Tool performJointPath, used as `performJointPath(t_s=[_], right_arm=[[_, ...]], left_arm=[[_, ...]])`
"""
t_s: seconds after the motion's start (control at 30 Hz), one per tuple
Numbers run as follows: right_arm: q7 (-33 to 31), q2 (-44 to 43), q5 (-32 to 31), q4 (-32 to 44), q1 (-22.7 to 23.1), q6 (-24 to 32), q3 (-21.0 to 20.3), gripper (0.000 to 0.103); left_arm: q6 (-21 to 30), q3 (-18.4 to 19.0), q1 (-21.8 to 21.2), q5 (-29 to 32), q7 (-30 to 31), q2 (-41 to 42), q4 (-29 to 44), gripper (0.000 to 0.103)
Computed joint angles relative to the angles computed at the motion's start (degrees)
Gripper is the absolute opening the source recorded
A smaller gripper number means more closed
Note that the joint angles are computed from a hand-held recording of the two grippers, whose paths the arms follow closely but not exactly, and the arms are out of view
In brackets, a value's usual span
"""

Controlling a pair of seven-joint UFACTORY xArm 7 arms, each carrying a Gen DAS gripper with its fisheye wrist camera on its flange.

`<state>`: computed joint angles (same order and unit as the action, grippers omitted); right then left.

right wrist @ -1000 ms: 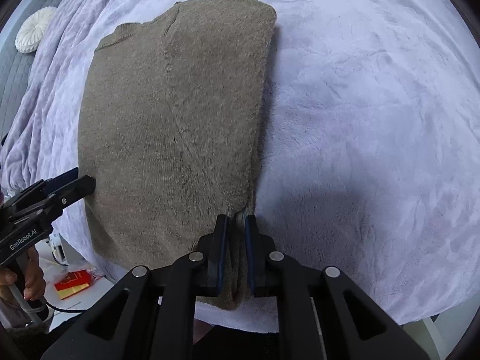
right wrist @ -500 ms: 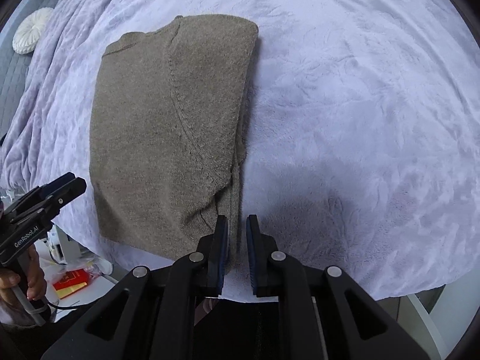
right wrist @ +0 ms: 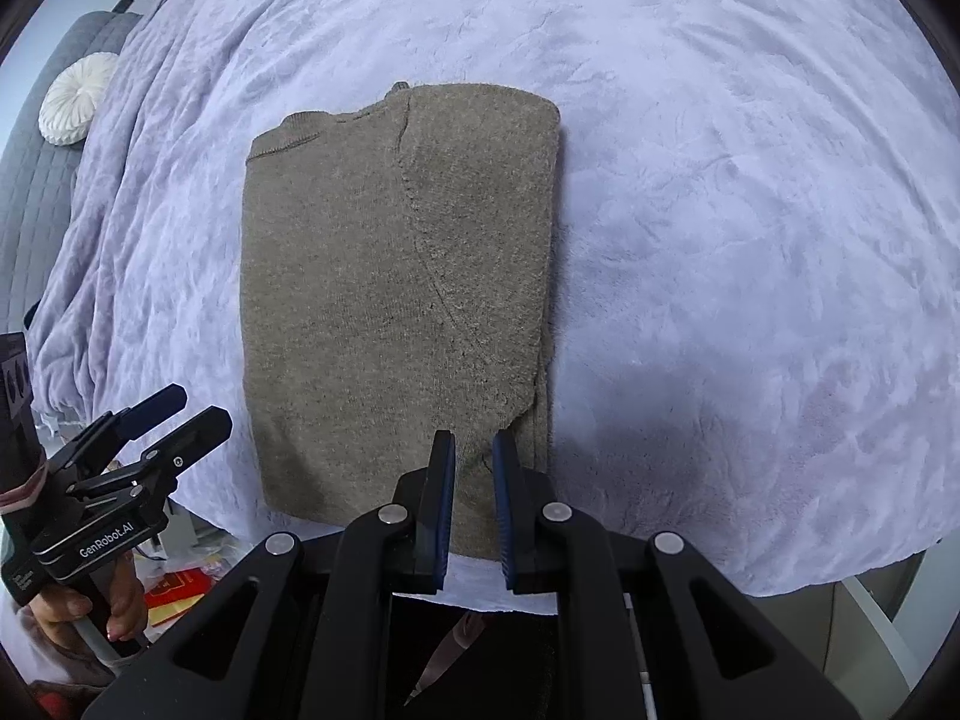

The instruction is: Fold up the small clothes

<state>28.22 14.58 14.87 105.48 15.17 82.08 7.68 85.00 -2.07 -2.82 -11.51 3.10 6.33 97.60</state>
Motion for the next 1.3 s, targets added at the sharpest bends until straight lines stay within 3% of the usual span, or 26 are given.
performJointPath(t_s=[0.57,0.87,0.9,1.0,1.03,1.1,1.17,1.23,1.3], right_arm=[[0.93,3.25,-3.05,4.68,1.71,3.57,0.05,0.014],[2.02,5.24,-5.65,8.55,2.63,5.42,-0.33,0.014],[2.20,5.81,-6.11,9.61,2.78,5.96,-0.41,0.019],[2.31,6.71,-6.64,11.47,3.02,6.01,-0.50,0.054],[2.11,7.01,-6.76,12.09,3.08,5.89,-0.48,0.055],[1.73,8.30,-7.55,14.53,3.48,6.75,-0.52,0.055],[1.52,9.58,-8.50,16.99,4.02,7.52,-0.69,0.056],[1.82,10.51,-9.27,18.80,4.53,8.06,-0.94,0.074],[2.24,10.94,-10.02,19.67,5.05,7.96,-1.19,0.079]], left_arm=[[2.34,0.12,0.22,-0.47,-0.96,-0.18,-0.72,0.077],[4.14,-0.04,-0.03,1.42,-1.46,2.76,4.69,0.078],[4.37,-0.06,-0.08,1.77,-1.50,3.21,5.53,0.078],[5.54,-0.13,-0.18,2.17,-2.25,4.41,7.81,0.078],[5.54,-0.16,-0.14,1.94,-2.43,4.49,8.04,0.078],[4.89,-0.21,-0.25,2.27,-2.48,4.25,7.92,0.103],[3.36,-0.29,-0.60,3.22,-2.62,3.54,7.19,0.103],[3.65,-0.31,-0.66,3.45,-2.38,4.03,7.98,0.103],[3.69,-0.25,-0.73,3.89,-2.71,4.28,8.43,0.103]])
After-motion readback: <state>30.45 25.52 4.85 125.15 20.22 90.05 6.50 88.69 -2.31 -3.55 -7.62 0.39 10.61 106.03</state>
